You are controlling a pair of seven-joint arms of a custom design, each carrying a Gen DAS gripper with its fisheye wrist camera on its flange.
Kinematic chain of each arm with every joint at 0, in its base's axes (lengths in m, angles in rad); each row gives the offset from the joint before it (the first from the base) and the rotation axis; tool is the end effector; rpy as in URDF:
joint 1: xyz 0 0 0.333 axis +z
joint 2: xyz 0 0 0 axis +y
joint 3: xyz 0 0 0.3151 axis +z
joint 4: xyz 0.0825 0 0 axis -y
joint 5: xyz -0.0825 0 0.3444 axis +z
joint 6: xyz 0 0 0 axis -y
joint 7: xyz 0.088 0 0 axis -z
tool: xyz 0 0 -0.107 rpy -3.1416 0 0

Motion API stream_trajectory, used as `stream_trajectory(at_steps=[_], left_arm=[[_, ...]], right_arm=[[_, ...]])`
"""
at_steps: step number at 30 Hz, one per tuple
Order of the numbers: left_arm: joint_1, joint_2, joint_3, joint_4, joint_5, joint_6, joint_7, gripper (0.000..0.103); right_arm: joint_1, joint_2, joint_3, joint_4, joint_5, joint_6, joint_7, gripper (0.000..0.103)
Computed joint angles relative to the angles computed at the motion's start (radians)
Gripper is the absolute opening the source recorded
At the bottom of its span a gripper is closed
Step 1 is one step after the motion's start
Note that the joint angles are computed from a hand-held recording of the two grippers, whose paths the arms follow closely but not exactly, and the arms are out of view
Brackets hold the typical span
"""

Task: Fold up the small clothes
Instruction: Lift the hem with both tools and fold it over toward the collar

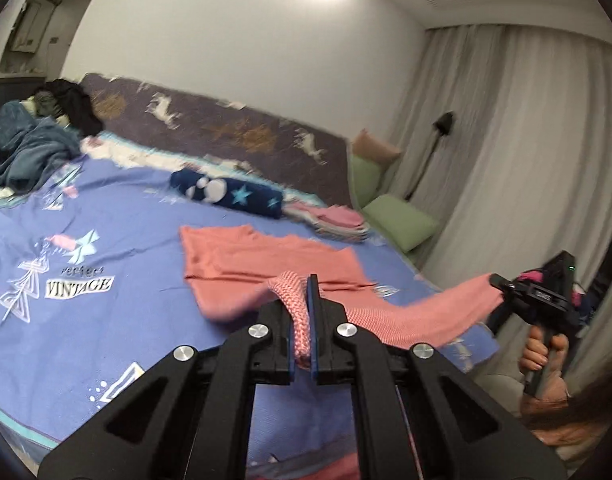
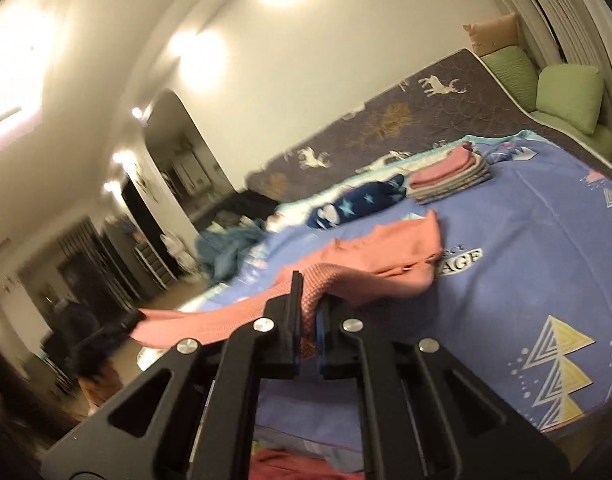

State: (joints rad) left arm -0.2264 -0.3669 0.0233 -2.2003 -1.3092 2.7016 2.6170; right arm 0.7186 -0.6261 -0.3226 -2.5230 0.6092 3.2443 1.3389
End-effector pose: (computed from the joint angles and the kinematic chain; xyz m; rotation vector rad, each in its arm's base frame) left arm 0.4478 -0.0569 0.6203 -1.4466 1.8641 -1.6082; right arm 0.3737 0.0571 0.6251 -1.2442 1.3858 -0.3995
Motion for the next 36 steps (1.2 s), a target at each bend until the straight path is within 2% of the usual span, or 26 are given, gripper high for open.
stream_trajectory(at_steps=[3, 6, 8, 9, 15, 20, 21, 24, 27, 30, 36], left_arm=[[0.020, 0.082, -0.017, 0.065, 0.061, 0.008, -0.104, 0.005], [0.036, 0.148, -0.037, 0.126, 0.092, 0.049, -0.158, 0.005], [0.049, 0.193, -0.050, 0.171, 0.124, 0.059, -0.199, 0.005], [0.055, 0.214, -0.060, 0.194, 0.149, 0.069, -0.219, 0.005], [0.094, 0.341, -0.120, 0.323, 0.323, 0.115, -0.353, 0.005], [0.140, 0.460, -0.166, 0.453, 0.477, 0.111, -0.485, 0.005], [0.149, 0.480, -0.175, 0.477, 0.503, 0.108, -0.507, 0.005], [0.160, 0.565, -0.189, 0.579, 0.626, 0.093, -0.606, 0.005], [0.165, 0.652, -0.195, 0.690, 0.736, 0.058, -0.694, 0.005], [0.162, 0.741, -0.195, 0.813, 0.843, 0.011, -0.775, 0.005], [0.144, 0.953, -0.191, 1.135, 1.042, -0.144, -0.917, 0.005]], right_arm=[[0.091, 0.053, -0.096, 0.031, 0.009, 0.017, -0.020, 0.005], [0.111, 0.117, -0.146, 0.083, 0.020, 0.007, -0.010, 0.005], [0.199, 0.142, -0.229, 0.142, 0.074, 0.005, -0.062, 0.005], [0.205, 0.167, -0.244, 0.163, 0.046, 0.009, -0.042, 0.005], [0.080, 0.350, -0.159, 0.288, 0.056, 0.003, -0.077, 0.005], [0.045, 0.478, -0.170, 0.412, 0.116, -0.056, -0.121, 0.006], [0.053, 0.513, -0.190, 0.453, 0.159, -0.080, -0.157, 0.005], [0.020, 0.591, -0.192, 0.537, 0.219, -0.129, -0.197, 0.006], [-0.035, 0.669, -0.178, 0.619, 0.250, -0.186, -0.207, 0.006], [-0.082, 0.744, -0.172, 0.691, 0.176, -0.236, -0.130, 0.006], [-0.181, 0.877, -0.142, 0.845, 0.085, -0.344, -0.024, 0.006]])
